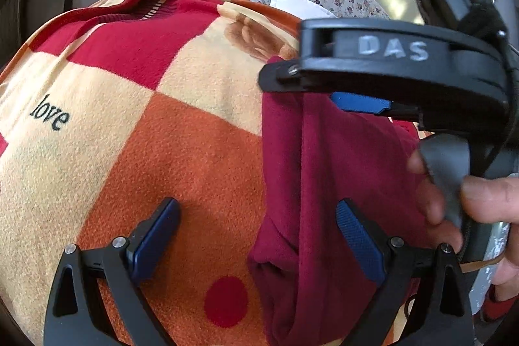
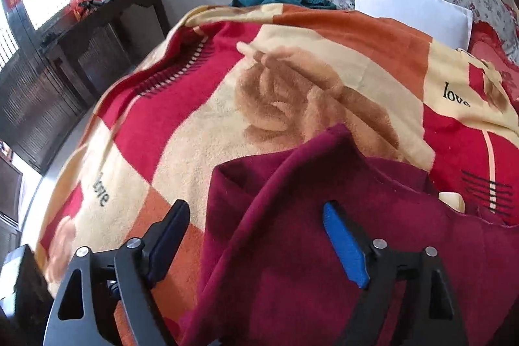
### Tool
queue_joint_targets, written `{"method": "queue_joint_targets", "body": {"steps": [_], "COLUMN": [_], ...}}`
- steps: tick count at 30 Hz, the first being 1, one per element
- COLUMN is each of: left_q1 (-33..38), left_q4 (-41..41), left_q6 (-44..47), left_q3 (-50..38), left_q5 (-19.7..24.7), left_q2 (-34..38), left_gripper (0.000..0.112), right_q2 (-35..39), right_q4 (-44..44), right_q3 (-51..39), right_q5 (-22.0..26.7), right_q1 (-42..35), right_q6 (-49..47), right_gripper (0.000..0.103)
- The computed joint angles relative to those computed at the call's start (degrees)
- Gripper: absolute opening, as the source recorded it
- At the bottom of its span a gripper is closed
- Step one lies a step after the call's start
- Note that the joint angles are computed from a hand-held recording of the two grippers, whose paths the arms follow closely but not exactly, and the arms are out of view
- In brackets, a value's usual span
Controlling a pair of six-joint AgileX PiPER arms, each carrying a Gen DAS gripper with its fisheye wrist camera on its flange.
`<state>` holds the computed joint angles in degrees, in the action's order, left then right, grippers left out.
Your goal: Fold small clothes
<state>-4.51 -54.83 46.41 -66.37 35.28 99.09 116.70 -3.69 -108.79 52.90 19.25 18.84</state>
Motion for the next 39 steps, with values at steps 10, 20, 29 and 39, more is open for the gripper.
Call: {"method": "queue_joint_targets", "body": {"steps": [10,20,29,39], "left_q1": [0.89,0.11,0.13,0.32], "left_q4": [-2.54,-14.11,-9.9,-9.84], "left_q6": [1.27,10.02,8.66,8.06], "left_q3": [-0.45,-1.14,-4.23,-3.66], "left_q5": [0.62,3.63,9.84,10.43], "left_q2": [0.77,3.09,5.82,5.42], "left_gripper": [0.097,0.097,0.041,0.04], "right_q2": [0.19,-10.41,-9.2,-4.72], "right_q4": [-7.4,10.06,10.75,2.49], "right_q3": [1.17,14.14,12.5,7.17], "right_q5": [0.03,-8.91,-6.8,-2.97], "right_q1": [1.86,-4.03,-3.55,0.45], "right_q6": [-1.59,-11.02,-10.63,-4.49], "right_gripper": [0.047,0.019,0.031,0.069]}}
